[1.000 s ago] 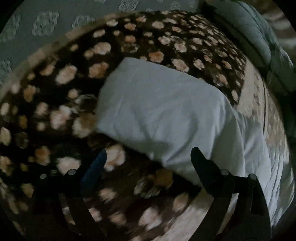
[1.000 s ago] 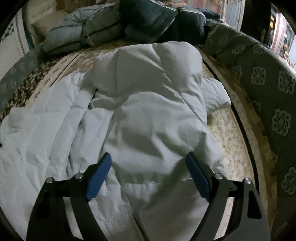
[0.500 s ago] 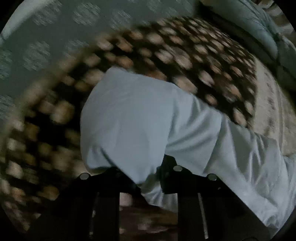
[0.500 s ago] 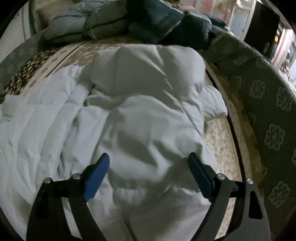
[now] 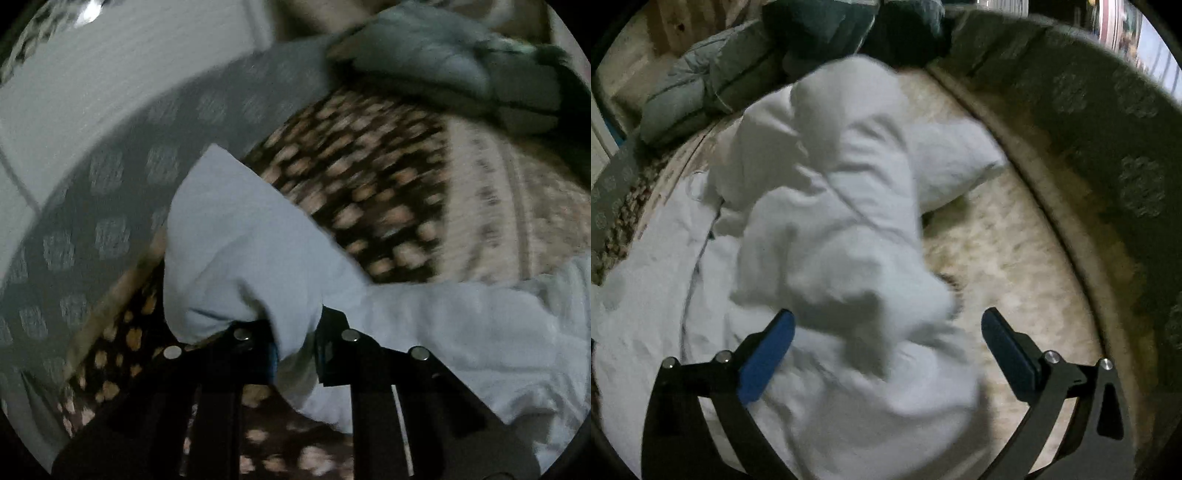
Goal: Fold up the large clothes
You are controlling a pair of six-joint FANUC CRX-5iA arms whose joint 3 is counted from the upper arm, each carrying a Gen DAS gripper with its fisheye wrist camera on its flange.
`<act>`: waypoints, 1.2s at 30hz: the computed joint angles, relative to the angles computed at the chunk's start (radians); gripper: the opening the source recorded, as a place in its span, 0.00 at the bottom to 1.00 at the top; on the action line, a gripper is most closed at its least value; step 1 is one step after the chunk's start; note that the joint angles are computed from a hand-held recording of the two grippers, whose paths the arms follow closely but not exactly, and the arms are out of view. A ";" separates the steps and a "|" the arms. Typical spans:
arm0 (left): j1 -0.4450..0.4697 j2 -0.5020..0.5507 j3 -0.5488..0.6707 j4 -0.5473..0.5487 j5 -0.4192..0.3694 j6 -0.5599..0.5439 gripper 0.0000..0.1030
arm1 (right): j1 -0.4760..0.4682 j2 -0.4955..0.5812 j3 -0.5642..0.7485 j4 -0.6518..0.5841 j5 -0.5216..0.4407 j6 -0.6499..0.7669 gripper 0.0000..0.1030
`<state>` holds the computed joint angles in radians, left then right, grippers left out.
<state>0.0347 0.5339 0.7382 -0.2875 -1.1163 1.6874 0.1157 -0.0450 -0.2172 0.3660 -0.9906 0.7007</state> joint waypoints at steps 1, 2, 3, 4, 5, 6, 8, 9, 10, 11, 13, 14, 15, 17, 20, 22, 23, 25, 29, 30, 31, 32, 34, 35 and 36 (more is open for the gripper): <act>-0.016 -0.008 -0.001 0.002 0.010 -0.005 0.13 | -0.002 -0.014 -0.014 0.006 -0.002 0.000 0.98; -0.043 -0.014 0.010 0.019 0.017 -0.018 0.13 | -0.004 -0.030 -0.031 0.014 0.013 -0.010 0.98; -0.058 -0.013 0.021 0.029 0.017 -0.023 0.13 | -0.005 -0.055 -0.057 0.028 0.038 -0.028 0.98; -0.077 -0.019 0.020 0.046 0.024 -0.028 0.13 | -0.005 -0.069 -0.075 0.041 0.059 -0.044 0.98; -0.103 -0.030 0.011 0.070 0.041 -0.027 0.13 | -0.004 -0.092 -0.106 0.073 0.085 -0.082 0.98; -0.127 -0.043 -0.007 0.095 0.063 -0.025 0.13 | -0.004 -0.107 -0.129 0.103 0.096 -0.122 0.98; -0.174 -0.054 -0.034 0.142 0.085 -0.045 0.12 | -0.015 -0.116 -0.132 0.082 0.099 -0.130 0.98; -0.209 -0.050 -0.034 0.156 0.082 -0.063 0.12 | -0.018 -0.120 -0.127 0.058 0.102 -0.120 0.98; -0.234 -0.047 -0.032 0.158 0.077 -0.078 0.12 | -0.021 -0.127 -0.129 0.042 0.107 -0.112 0.98; -0.283 -0.035 -0.022 0.156 0.064 -0.106 0.12 | -0.019 -0.138 -0.139 0.043 0.114 -0.108 0.98; -0.346 -0.007 0.001 0.160 0.043 -0.124 0.12 | 0.001 -0.172 -0.193 0.127 0.141 -0.162 0.98; -0.366 0.016 0.024 0.169 0.023 -0.129 0.12 | 0.007 -0.187 -0.215 0.158 0.149 -0.188 0.98; -0.395 0.051 0.059 0.181 -0.008 -0.131 0.12 | 0.008 -0.195 -0.226 0.170 0.155 -0.203 0.98; -0.444 0.120 0.125 0.198 -0.065 -0.122 0.12 | 0.006 -0.204 -0.223 0.132 0.158 -0.193 0.98; -0.483 0.188 0.168 0.215 -0.115 -0.115 0.12 | 0.018 -0.215 -0.237 0.135 0.138 -0.161 0.98; -0.483 0.211 0.161 0.246 -0.138 -0.104 0.12 | 0.041 -0.217 -0.260 0.188 0.097 -0.149 0.98; -0.486 0.202 0.128 0.241 -0.127 -0.104 0.13 | 0.046 -0.215 -0.263 0.194 0.086 -0.137 0.98; -0.484 0.174 0.072 0.248 -0.095 -0.126 0.16 | 0.053 -0.214 -0.267 0.199 0.064 -0.111 0.98; -0.454 0.117 -0.009 0.319 -0.095 -0.194 0.25 | 0.062 -0.213 -0.262 0.204 0.055 -0.125 0.98; -0.441 0.093 -0.044 0.351 -0.091 -0.217 0.29 | 0.071 -0.209 -0.259 0.215 0.053 -0.132 0.98; -0.432 0.075 -0.071 0.370 -0.085 -0.237 0.31 | 0.082 -0.200 -0.253 0.226 0.045 -0.134 0.98; -0.420 0.041 -0.121 0.392 -0.072 -0.270 0.33 | 0.091 -0.189 -0.245 0.232 0.036 -0.128 0.98; -0.398 -0.018 -0.207 0.418 -0.054 -0.318 0.40 | 0.117 -0.154 -0.216 0.241 0.005 -0.091 0.98; -0.389 -0.025 -0.220 0.432 -0.059 -0.333 0.44 | 0.128 -0.141 -0.205 0.246 -0.011 -0.078 0.98; -0.374 -0.043 -0.253 0.460 -0.059 -0.363 0.54 | 0.140 -0.121 -0.186 0.245 -0.034 -0.058 0.98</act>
<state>-0.3389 0.4906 0.4854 0.1726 -1.1751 1.3245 0.2562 -0.1665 -0.4037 0.6107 -1.0248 0.6425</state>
